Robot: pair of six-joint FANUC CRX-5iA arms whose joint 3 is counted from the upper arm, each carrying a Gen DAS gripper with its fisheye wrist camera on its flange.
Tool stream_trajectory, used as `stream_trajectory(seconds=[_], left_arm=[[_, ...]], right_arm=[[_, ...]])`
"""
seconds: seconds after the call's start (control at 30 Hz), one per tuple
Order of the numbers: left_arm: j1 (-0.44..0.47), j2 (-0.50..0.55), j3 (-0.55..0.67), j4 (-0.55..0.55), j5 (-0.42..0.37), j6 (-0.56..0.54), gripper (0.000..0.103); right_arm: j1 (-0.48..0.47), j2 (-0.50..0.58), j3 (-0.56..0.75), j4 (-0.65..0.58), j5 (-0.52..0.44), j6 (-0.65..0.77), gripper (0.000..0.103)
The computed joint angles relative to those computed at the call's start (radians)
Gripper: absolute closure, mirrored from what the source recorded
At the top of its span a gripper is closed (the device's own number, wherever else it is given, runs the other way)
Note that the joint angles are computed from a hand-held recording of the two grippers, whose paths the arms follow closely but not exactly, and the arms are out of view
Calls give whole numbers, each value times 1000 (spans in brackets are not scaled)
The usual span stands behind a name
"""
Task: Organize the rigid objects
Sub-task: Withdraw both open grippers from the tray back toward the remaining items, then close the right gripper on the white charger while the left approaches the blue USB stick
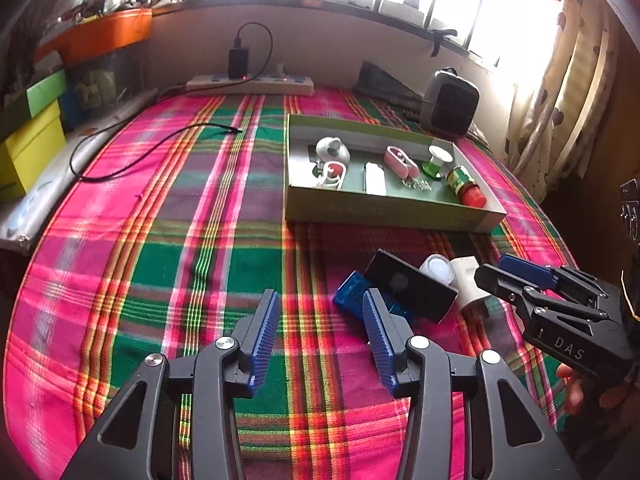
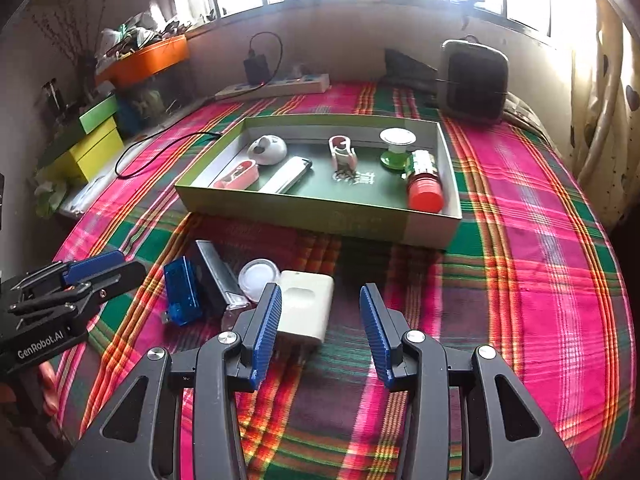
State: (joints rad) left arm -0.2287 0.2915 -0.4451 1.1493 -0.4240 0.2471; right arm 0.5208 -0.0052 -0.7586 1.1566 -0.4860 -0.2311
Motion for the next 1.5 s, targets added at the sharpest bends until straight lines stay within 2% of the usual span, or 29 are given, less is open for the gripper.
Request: stream_trajectory(seconds=[0.33, 0.4, 0.47, 0.7, 1.03, 1.3, 1.43, 1.5], left_arm=[[19, 27, 16, -6, -73, -12, 57], [20, 28, 16, -6, -85, -18, 57], [19, 29, 15, -12, -89, -17, 56], [6, 30, 18, -55, -105, -6, 54], [-22, 29, 35, -161, -43, 73, 53], [-16, 24, 45, -237, -13, 126, 53], [-4, 20, 49, -277, -2, 161, 53], [7, 19, 53, -306, 7, 192, 53]], right_arm=[[14, 33, 32, -46, -20, 36, 60], [21, 43, 44, -67, -29, 56, 56], [27, 54, 56, -93, -34, 86, 44], [32, 69, 67, -102, -62, 91, 44], [27, 69, 73, -161, -91, 111, 44], [10, 51, 50, -143, -69, 87, 44], [1, 46, 39, -116, -51, 70, 52], [-2, 44, 35, -108, -47, 64, 53]])
